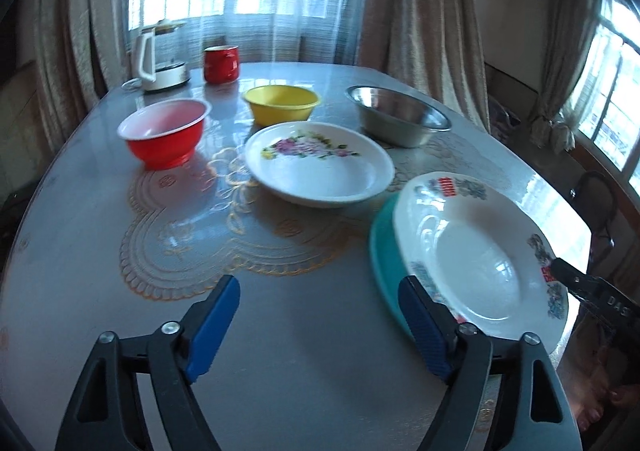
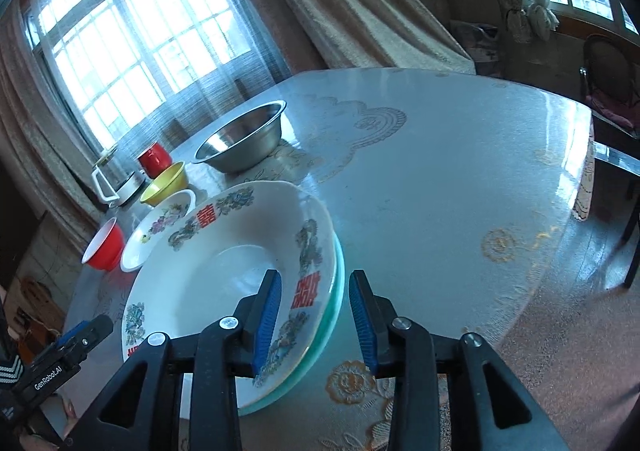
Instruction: Organize plates and bowls
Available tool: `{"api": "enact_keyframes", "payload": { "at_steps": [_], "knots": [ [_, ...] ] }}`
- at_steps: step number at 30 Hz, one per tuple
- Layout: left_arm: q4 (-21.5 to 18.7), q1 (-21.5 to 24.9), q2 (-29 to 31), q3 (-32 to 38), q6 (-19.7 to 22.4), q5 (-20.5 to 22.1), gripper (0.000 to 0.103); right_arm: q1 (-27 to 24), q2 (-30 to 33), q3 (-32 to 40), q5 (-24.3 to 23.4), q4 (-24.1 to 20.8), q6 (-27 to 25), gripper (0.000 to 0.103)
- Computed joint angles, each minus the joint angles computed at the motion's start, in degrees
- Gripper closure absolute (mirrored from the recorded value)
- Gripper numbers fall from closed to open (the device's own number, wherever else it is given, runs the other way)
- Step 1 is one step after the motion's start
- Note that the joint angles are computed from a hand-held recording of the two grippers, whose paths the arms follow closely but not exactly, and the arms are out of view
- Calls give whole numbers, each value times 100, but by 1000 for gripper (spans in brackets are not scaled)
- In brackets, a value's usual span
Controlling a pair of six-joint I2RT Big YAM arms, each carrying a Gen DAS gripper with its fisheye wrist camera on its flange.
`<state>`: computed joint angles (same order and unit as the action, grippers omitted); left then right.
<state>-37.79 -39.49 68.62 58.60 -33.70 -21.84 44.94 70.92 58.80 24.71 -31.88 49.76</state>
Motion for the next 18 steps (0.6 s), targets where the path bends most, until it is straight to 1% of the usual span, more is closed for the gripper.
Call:
{"api": "enact_keyframes", "payload": {
  "at_steps": [4,6,8,10,12,16,18],
  "knots": [
    [-16,150,-70,-63,-97,97,19,99,5,82,204,-98,61,67],
    [0,206,-114,-97,-109,117,17,160,46,161,266,-158,23,66],
    [4,268,-132,-109,-112,127,16,212,120,274,336,-252,-7,60],
    [23,343,-130,-112,-110,178,16,260,213,403,456,-402,8,58],
    [64,435,-123,-119,-119,229,15,319,254,464,612,-402,-43,58],
    [135,637,-49,-68,-68,382,15,413,383,683,975,-615,-51,58],
    [167,739,33,22,-33,440,15,395,406,753,928,-602,-123,58]
  ]
}}
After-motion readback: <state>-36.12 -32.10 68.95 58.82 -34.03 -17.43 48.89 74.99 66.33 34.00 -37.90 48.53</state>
